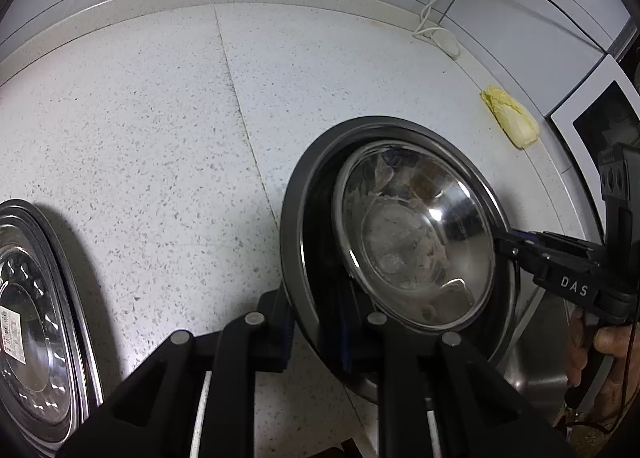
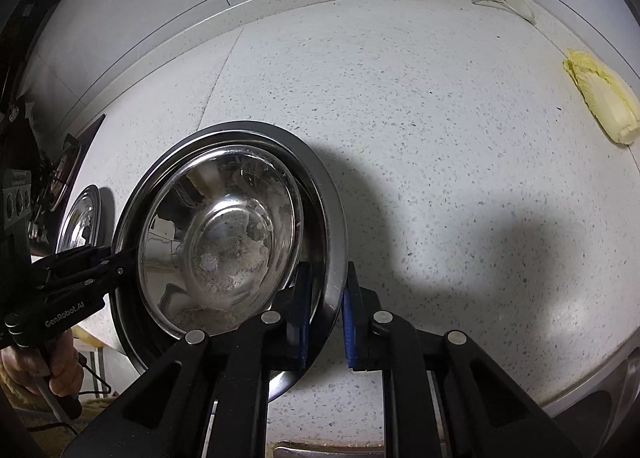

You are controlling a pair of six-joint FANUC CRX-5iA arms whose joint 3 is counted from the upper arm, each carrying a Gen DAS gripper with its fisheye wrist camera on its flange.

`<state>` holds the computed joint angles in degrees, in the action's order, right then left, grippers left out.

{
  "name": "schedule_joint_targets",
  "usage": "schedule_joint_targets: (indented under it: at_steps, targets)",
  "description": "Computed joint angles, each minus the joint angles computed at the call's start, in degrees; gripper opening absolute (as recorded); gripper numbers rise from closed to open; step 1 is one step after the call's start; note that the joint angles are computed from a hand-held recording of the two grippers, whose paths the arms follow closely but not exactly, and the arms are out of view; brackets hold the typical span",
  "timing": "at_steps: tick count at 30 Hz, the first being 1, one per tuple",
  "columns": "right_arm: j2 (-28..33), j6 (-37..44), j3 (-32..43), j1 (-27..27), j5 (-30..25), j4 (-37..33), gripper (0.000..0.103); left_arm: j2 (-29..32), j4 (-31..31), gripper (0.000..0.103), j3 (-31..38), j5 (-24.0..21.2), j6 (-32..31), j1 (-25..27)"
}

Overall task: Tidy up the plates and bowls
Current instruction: 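Lift the nested bowls with both grippers and carry them toward the plate stack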

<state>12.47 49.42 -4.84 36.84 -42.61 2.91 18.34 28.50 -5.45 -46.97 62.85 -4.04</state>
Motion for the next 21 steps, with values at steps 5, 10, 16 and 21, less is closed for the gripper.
schedule_joint_targets:
  at_steps: [5,10,16,21]
  targets:
    - [-0.29,-1.06,-0.67,0.32,0.53,0.97,0.012,-0.45,-0.41,0.016,-0.31,0.31,-0.1,-0.19]
    - [-0.55,-1.44,-1.09,0.45,0.93,1.1,0.012,-1.05,-0.76,0.016,-0.79,0.66,0.17,-0.36]
    - [-0.6,-1.82,-1.03,0.42,0.6,1.03,0.012,-1.71,-0.76,0.016,-1.22,0.61,0.52,-0.44]
    - [-0.46,-2.0,-0.66,0.38,0.1,0.65,0.012,-2.19,-0.52,0.015,-1.6,0.49,0.47,-0.29]
